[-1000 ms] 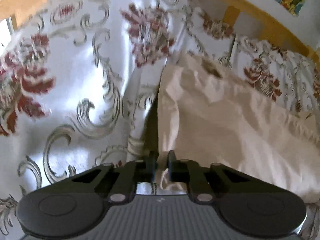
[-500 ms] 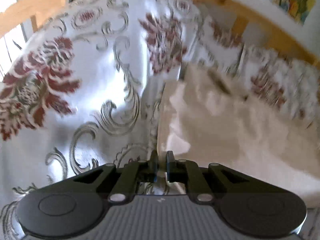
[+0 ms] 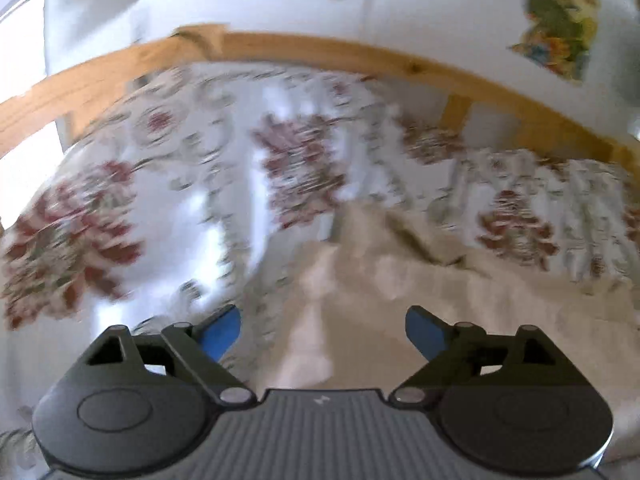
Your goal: Fold large clothes
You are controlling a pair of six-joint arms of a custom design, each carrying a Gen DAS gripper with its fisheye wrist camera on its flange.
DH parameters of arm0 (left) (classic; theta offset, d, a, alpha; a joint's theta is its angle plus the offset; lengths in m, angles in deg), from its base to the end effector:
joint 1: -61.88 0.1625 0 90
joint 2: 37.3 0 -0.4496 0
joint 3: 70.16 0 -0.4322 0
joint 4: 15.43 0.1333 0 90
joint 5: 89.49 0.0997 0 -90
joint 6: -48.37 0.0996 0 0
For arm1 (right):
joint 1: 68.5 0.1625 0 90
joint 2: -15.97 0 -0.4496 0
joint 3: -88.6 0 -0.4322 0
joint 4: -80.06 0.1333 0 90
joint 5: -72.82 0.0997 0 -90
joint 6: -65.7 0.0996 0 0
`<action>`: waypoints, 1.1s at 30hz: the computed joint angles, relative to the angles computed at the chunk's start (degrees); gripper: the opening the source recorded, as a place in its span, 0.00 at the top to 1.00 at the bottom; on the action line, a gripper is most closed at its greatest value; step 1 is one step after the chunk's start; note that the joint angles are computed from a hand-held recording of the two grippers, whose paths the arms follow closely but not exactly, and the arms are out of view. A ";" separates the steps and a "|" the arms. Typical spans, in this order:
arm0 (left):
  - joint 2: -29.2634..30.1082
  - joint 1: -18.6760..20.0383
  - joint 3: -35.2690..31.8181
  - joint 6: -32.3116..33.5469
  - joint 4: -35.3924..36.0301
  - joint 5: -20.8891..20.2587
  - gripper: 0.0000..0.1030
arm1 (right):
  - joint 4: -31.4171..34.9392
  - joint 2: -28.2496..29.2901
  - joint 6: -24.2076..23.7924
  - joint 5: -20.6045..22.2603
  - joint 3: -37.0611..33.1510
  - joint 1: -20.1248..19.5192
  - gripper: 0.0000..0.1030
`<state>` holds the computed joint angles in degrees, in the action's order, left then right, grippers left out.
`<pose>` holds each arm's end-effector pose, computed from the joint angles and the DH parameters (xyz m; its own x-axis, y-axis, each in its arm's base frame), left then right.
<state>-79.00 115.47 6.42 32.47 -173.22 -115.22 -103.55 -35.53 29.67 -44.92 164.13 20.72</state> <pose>-0.2938 -0.7741 0.2323 -0.7519 -0.3161 -0.5785 0.3039 0.6125 -0.7297 0.0762 -0.7931 0.4010 -0.7137 0.1573 0.6826 -0.5132 0.5458 -0.6624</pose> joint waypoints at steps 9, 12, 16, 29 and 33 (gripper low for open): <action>11.55 1.26 -8.65 28.32 -22.60 -4.66 0.11 | -9.87 5.53 -21.61 15.36 1.21 0.23 0.01; 11.94 2.38 -8.95 25.19 -19.65 -4.19 0.10 | -11.12 8.58 -20.07 12.76 -2.50 0.30 0.01; 10.06 4.58 -7.33 13.21 -14.73 -6.44 0.08 | -7.88 10.45 -18.06 7.25 -5.70 -0.07 0.01; 11.42 5.90 -9.26 12.63 -9.37 -2.43 0.05 | 0.39 11.54 -12.90 6.69 -8.31 -1.36 0.01; 7.70 3.84 -5.36 6.72 -6.07 -1.69 0.01 | -2.59 9.71 -13.44 6.07 -5.65 -0.05 0.01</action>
<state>-71.30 119.31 1.06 39.19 -179.29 -116.91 -106.13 -25.82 16.22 -38.85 158.47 20.67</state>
